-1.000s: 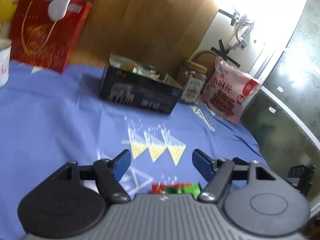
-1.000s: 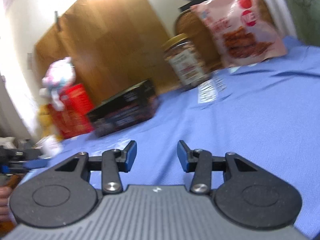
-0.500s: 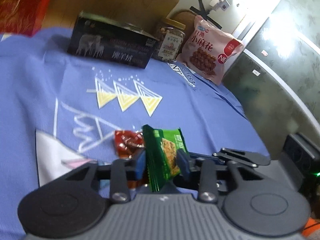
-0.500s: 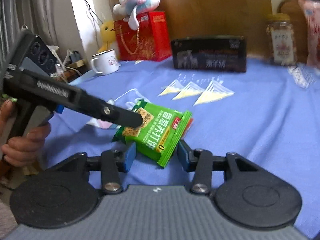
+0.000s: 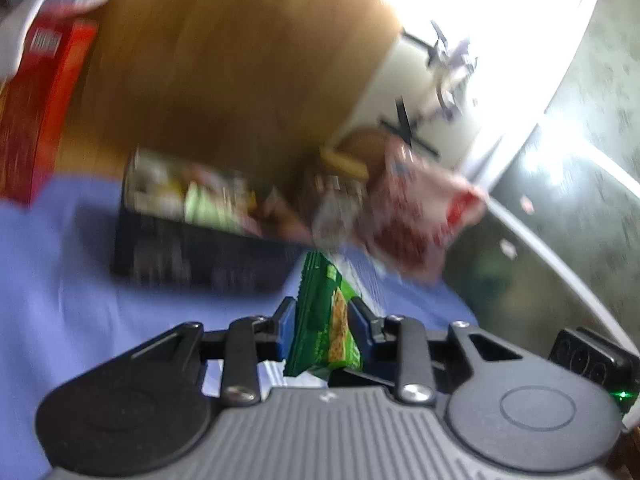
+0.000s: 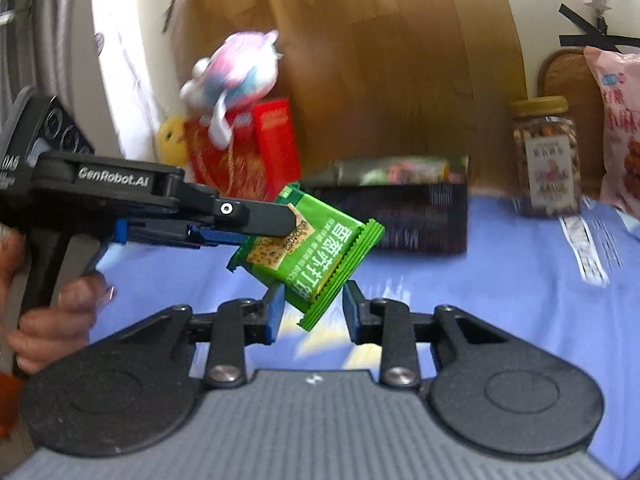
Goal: Organize snacks
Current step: 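Carry the green packet over the black tin and open the left gripper, then grasp the red spicy snack bag with the left gripper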
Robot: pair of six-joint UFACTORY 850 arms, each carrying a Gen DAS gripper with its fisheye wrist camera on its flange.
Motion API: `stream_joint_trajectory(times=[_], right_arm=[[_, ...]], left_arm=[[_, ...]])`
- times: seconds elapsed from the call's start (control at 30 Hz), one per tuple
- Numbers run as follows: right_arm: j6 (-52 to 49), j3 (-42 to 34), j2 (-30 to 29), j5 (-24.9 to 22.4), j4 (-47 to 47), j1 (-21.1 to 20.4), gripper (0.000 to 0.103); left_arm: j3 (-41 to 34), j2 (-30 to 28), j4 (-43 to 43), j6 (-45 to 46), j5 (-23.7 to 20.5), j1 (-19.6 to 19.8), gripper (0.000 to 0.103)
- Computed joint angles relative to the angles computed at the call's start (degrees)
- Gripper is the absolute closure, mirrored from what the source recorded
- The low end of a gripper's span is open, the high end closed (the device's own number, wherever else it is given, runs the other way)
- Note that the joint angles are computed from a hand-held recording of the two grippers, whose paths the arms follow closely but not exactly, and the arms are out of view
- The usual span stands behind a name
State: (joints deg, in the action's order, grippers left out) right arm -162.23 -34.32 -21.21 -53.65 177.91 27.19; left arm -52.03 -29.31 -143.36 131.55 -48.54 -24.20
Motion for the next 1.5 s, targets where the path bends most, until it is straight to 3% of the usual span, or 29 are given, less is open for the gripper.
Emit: stream_joint_trajectory(times=[0.2, 0.27, 0.33, 0.4, 0.53, 0.67, 0.8, 0.87, 1.0, 1.07, 1.2, 1.27, 1.3, 1.37, 1.43, 1.5], right_arm=[[2.96, -15.01, -6.83, 8.18, -5.30, -3.76, 0.069], [2.03, -20.71, -10.65, 10.90, -4.95, -4.26, 0.063], [2.15, -25.28, -13.82, 14.54, -4.22, -4.50, 0.063], [3.91, -26.41, -14.92, 15.57, -3.92, -4.91, 0.063], [10.89, -17.60, -10.99, 5.89, -9.03, -6.67, 0.062], [17.92, -7.31, -6.14, -0.41, -18.12, -8.73, 0.062], [19.85, -0.56, -4.18, -0.44, -25.41, -9.11, 0.059], [19.55, 2.27, -3.39, -0.12, -25.65, -8.46, 0.055], [14.69, 5.70, -1.58, 1.44, -23.33, -5.70, 0.054], [10.59, 6.65, -0.93, 2.18, -20.73, -3.09, 0.048], [-1.88, 7.49, -1.05, 1.51, -8.21, 2.81, 0.045], [-5.28, 8.44, -1.33, -0.48, -2.98, 4.97, 0.044], [-5.80, 8.35, -1.66, -0.85, -2.21, 5.00, 0.044], [-5.84, 8.42, -1.68, -1.02, -0.07, 5.10, 0.042], [-4.35, 9.01, -1.52, -1.79, 0.51, 4.40, 0.035], [-0.88, 8.81, -2.20, -3.10, -1.55, 2.90, 0.032]], left_arm=[[-12.02, -6.09, -2.14, -1.39, 3.90, 2.58, 0.073], [-17.17, -9.14, -5.55, 1.19, 9.28, 2.57, 0.058], [-21.33, -11.72, -11.58, 6.57, 16.26, 1.94, 0.057], [-23.34, -13.23, -13.43, 8.69, 20.06, 1.89, 0.057], [-17.52, -10.56, -14.00, 10.48, 15.33, 2.48, 0.057], [-9.34, -5.70, -6.07, 5.34, 11.86, 3.16, 0.057], [-1.59, -1.59, 6.41, -3.28, 11.06, 2.96, 0.054], [1.97, -0.15, 10.11, -5.73, 10.20, 2.84, 0.047], [7.42, 1.63, 10.08, -5.28, 9.77, 1.65, 0.038], [8.09, 0.83, 11.40, -8.56, 9.45, 1.09, 0.032], [9.89, 0.21, 9.02, -7.38, 5.50, -1.07, 0.027], [10.46, 0.97, 3.89, -4.42, 7.09, -3.20, 0.025], [10.72, 1.24, 1.56, -2.55, 7.66, -4.00, 0.029], [10.81, 1.40, -1.64, -1.65, 8.48, -4.90, 0.058], [10.50, 1.09, -2.23, -2.02, 7.82, -4.99, 0.076], [10.76, 1.06, -4.34, -0.47, 6.22, -5.15, 0.086]])
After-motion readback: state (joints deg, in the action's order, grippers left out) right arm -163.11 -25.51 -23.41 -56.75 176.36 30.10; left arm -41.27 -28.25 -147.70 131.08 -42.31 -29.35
